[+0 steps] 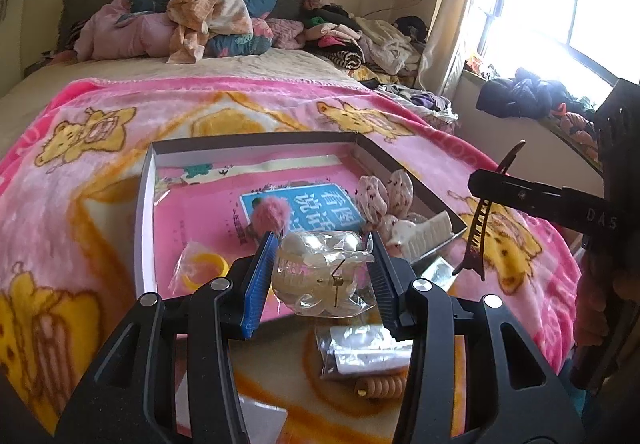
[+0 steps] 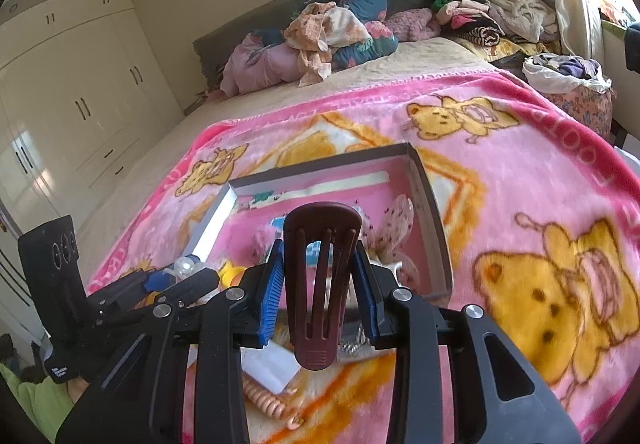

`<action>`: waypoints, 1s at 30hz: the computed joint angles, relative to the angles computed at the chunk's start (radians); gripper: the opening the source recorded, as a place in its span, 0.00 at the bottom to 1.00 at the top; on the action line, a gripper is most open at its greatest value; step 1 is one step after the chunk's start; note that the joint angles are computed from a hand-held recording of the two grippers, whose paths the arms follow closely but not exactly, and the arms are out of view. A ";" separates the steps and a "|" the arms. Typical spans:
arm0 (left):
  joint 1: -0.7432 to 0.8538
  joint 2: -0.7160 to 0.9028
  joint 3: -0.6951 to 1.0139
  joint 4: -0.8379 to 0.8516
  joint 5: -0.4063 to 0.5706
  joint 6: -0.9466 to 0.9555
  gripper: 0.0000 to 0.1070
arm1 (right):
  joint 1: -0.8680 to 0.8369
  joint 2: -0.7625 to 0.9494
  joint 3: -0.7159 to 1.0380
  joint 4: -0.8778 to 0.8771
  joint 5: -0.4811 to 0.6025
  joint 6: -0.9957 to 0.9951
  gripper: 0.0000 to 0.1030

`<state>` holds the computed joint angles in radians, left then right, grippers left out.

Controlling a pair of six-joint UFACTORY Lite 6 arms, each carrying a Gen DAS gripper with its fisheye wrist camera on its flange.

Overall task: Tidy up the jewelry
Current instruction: 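Carry the pearl earrings over the grey box with the left tool while the right tool carries the maroon clip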

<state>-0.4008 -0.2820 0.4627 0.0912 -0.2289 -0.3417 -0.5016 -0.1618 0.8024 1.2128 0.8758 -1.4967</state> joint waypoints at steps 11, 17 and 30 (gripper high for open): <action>0.022 0.137 0.130 0.134 0.004 -0.103 0.34 | 0.059 0.139 0.151 0.000 -0.063 0.052 0.31; 0.027 0.221 0.188 0.240 -0.011 -0.199 0.34 | 0.089 0.206 0.211 -0.005 -0.112 0.058 0.31; 0.032 0.338 0.248 0.320 -0.047 -0.277 0.34 | 0.157 0.341 0.263 0.016 -0.233 0.027 0.31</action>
<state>-0.3691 0.0561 0.7109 0.4114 -0.2757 -0.6183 -0.3450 0.1797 1.0654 1.2284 0.6430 -1.4697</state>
